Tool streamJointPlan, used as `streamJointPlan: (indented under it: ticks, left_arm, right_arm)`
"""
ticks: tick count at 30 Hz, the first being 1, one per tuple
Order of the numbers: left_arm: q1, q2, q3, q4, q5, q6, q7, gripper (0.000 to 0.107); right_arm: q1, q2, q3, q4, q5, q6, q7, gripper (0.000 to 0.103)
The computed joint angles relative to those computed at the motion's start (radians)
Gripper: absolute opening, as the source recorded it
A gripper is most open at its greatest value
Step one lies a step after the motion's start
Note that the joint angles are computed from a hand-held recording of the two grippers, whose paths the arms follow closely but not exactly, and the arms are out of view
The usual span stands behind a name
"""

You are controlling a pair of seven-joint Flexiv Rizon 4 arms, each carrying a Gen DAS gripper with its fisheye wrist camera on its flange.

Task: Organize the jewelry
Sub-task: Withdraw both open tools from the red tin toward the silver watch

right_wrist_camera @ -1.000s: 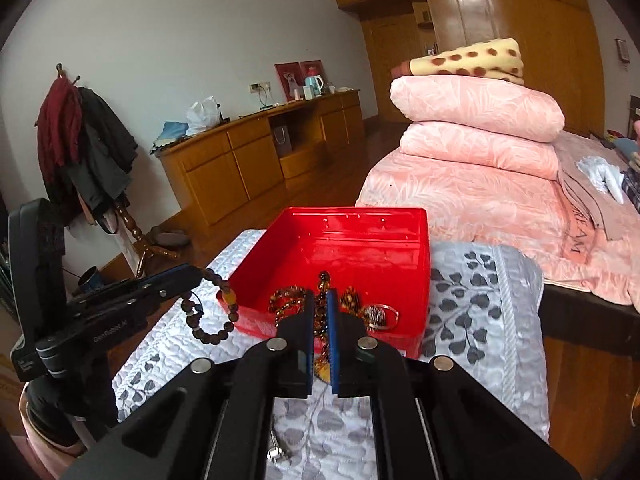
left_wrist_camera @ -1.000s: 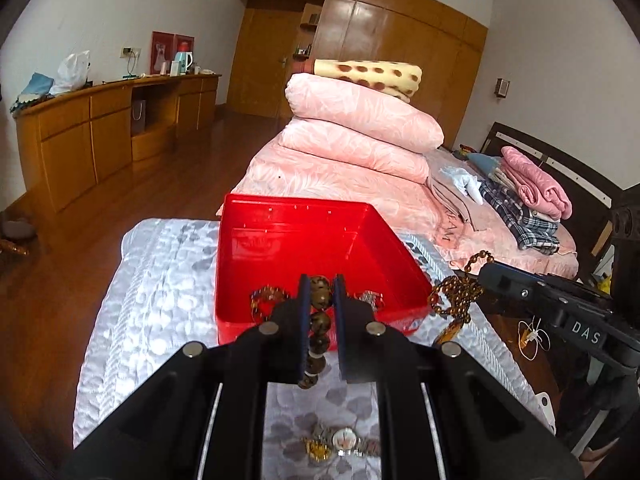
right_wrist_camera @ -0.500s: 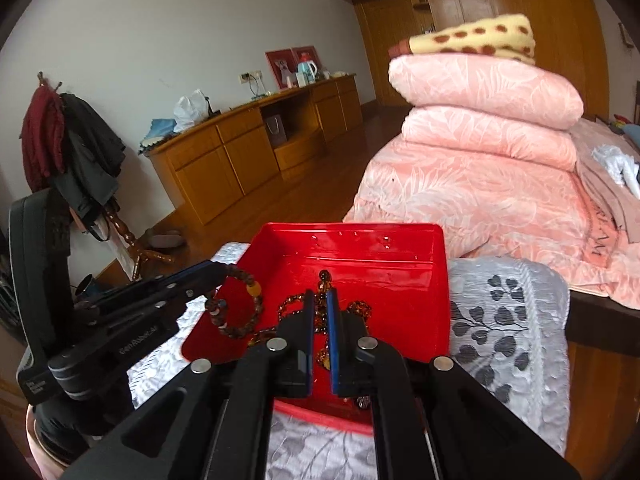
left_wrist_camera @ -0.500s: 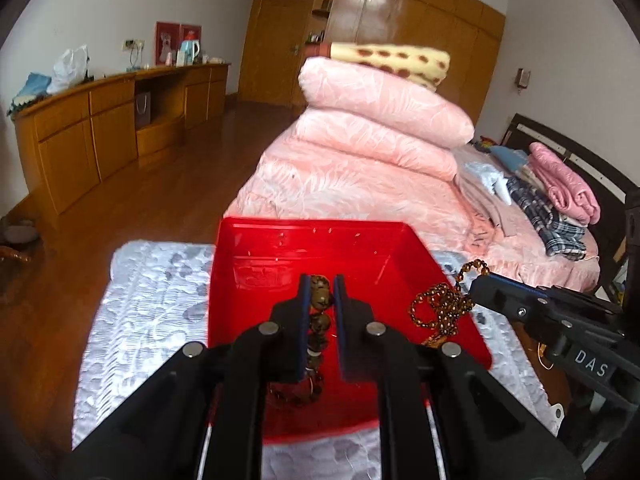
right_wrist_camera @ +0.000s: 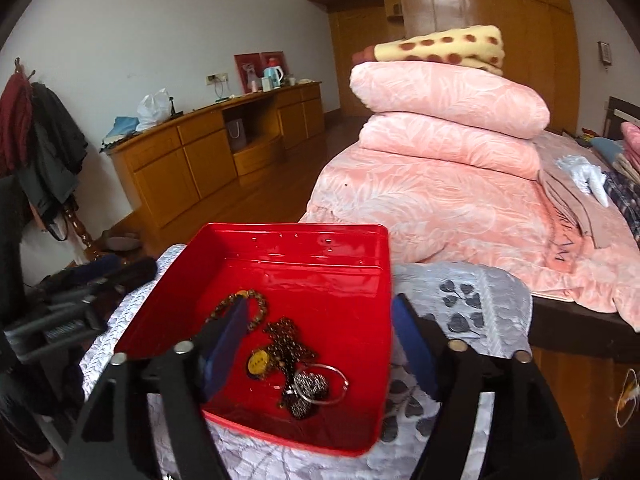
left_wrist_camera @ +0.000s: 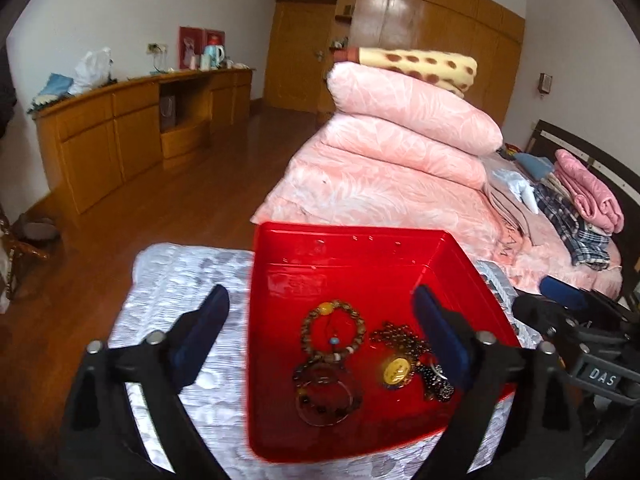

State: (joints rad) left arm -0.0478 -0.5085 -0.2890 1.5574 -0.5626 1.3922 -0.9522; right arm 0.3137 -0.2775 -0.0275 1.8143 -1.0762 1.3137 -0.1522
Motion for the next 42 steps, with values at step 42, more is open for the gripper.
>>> streamJointPlan:
  ticks: [42]
  left_arm:
    - [-0.119,0.454,-0.001,0.615,-0.910,0.166,0.747,0.097]
  right_arm:
    - [-0.014,0.200,0.173,0.315,-0.146,0.043,0.216,0.097]
